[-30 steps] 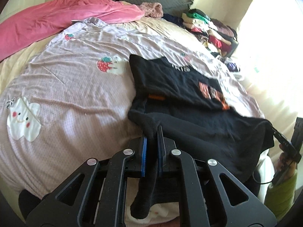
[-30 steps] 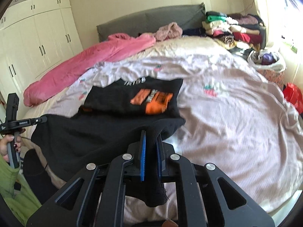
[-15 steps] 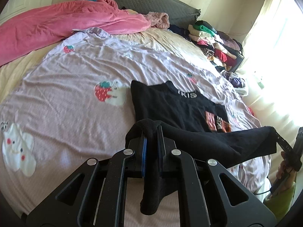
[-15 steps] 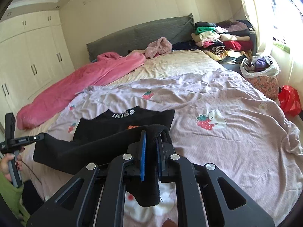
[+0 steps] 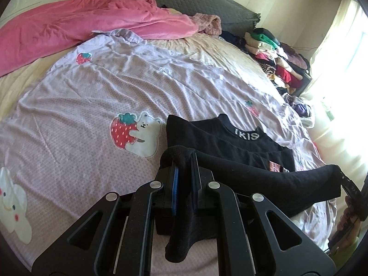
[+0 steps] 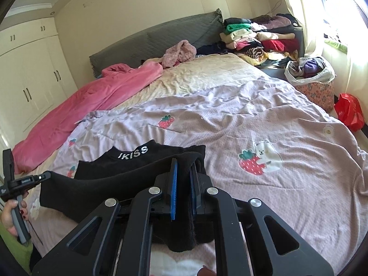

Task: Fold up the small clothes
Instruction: 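Lift the hem with both tools and fold it toward the collar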

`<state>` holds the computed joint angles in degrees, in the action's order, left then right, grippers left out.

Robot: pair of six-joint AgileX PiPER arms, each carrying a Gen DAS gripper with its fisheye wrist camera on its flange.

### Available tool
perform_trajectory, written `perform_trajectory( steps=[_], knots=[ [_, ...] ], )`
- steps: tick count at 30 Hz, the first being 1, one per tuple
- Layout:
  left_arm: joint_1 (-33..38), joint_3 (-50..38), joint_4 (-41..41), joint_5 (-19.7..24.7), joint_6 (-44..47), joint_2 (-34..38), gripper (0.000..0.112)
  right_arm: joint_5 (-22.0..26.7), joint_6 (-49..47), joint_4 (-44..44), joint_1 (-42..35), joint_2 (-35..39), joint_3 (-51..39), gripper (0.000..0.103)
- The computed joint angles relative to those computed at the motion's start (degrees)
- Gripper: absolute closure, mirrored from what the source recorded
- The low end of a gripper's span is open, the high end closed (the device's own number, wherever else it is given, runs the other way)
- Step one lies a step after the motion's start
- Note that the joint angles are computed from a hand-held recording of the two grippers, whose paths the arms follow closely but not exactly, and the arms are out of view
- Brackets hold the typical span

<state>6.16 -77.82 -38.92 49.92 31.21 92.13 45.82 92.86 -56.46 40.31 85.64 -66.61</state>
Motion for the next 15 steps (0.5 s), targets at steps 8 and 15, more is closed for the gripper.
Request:
perform_trajectory(
  steps=[8,15],
  knots=[
    [-2.72,-1.63,2.86,-3.78,-3.45,3.4,0.109,-2.57,3.8,-0.6,-3.76,3.88,-0.9,0.095],
    [-6.08,-0.78,7.8,-8.56,-7.97,5.36,0.108,-6.62,7.02,-2.29,-5.94,7.22,1.93,0.091]
  ],
)
